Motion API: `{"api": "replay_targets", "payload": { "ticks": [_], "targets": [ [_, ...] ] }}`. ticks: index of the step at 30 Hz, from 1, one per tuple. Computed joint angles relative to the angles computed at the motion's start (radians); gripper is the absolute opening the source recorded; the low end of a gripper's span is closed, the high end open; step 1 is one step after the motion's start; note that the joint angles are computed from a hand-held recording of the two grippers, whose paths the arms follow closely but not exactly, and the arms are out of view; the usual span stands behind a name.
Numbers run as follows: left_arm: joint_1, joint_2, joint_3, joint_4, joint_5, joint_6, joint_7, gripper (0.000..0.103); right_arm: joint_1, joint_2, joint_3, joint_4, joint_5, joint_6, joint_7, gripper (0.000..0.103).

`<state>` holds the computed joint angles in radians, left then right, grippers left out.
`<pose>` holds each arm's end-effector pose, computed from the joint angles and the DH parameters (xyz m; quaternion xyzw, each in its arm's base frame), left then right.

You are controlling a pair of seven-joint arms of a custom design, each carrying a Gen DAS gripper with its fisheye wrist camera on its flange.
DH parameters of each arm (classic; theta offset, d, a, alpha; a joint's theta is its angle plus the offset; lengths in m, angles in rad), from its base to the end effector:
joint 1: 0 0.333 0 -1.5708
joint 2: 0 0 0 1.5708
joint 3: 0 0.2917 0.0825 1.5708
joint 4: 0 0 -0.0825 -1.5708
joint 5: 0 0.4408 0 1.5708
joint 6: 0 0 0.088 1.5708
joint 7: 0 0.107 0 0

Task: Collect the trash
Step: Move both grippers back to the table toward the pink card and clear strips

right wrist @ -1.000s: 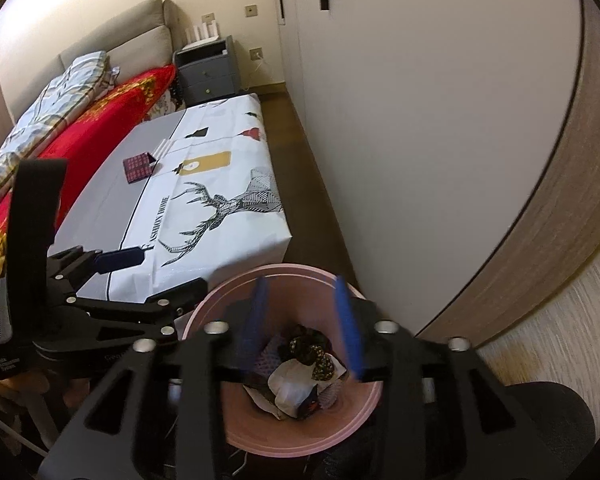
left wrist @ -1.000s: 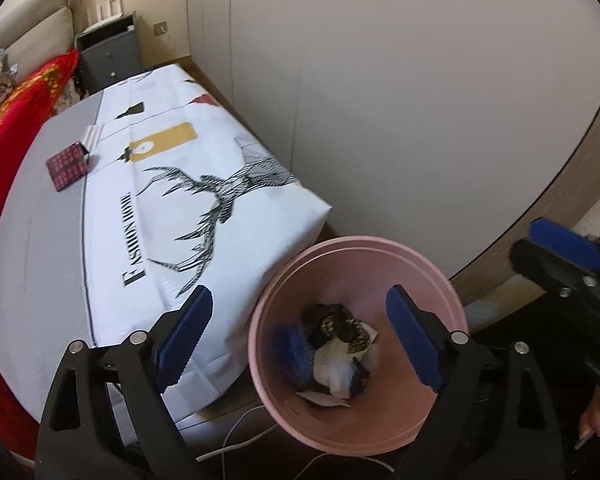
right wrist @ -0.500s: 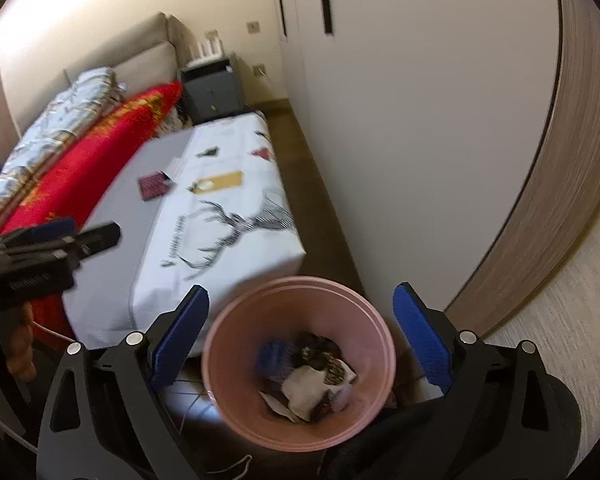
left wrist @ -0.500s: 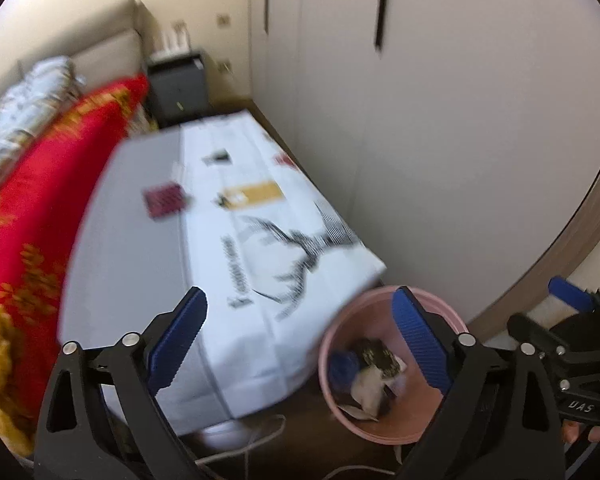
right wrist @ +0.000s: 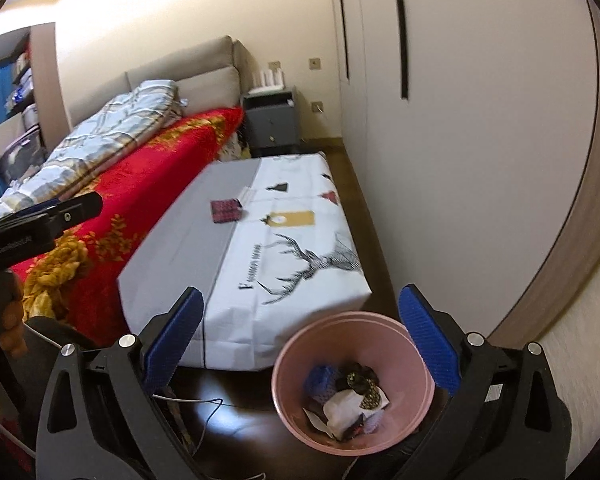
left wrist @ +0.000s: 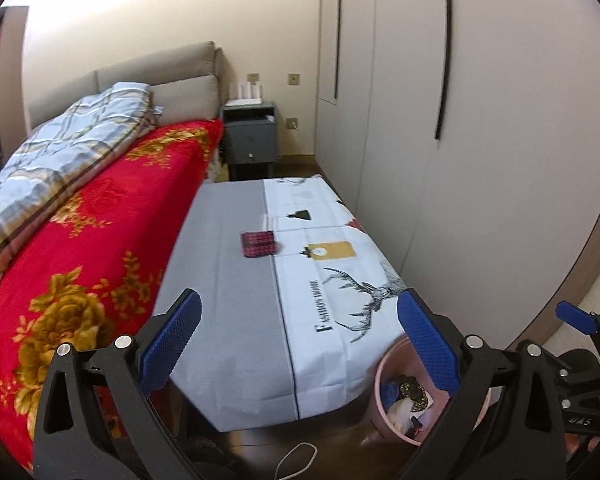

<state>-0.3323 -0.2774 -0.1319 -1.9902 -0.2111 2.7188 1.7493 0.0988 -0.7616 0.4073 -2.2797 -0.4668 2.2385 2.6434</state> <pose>0.5230 -0.2636 0.6704 -0.4417 0.7552 -0.4242 0.2336 0.3792 0.2468 0.6597 -0.4888 0.7396 -0.3580 0.2931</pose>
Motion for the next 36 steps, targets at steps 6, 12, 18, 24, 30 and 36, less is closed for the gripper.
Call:
{"api": "replay_targets", "payload": {
  "ticks": [6,12,18,24,30,36],
  "targets": [
    [0.013,-0.026,0.017,-0.021,-0.001,0.033,-0.015,0.095,-0.001,0.028,0.017,0.036,-0.021,0.001,-0.004,0.097],
    [0.028,-0.004,0.023,-0.005,0.015,0.045,-0.035,0.095,0.000,0.076,0.015,0.072,-0.045,0.007,-0.010,0.097],
    [0.065,0.064,0.015,0.049,0.045,0.046,-0.061,0.095,-0.016,0.151,0.002,0.123,-0.090,0.031,0.001,0.097],
    [0.141,0.202,-0.014,0.189,0.168,0.047,-0.154,0.095,-0.039,0.294,-0.034,0.206,-0.173,0.097,0.043,0.097],
    [0.183,0.387,-0.028,0.391,0.321,0.029,-0.282,0.095,-0.033,0.528,-0.074,0.368,-0.307,0.179,0.111,0.098],
    [0.175,0.594,-0.013,0.617,0.456,-0.025,-0.396,0.095,0.023,0.869,-0.133,0.658,-0.417,0.233,0.106,0.098]
  ]
}}
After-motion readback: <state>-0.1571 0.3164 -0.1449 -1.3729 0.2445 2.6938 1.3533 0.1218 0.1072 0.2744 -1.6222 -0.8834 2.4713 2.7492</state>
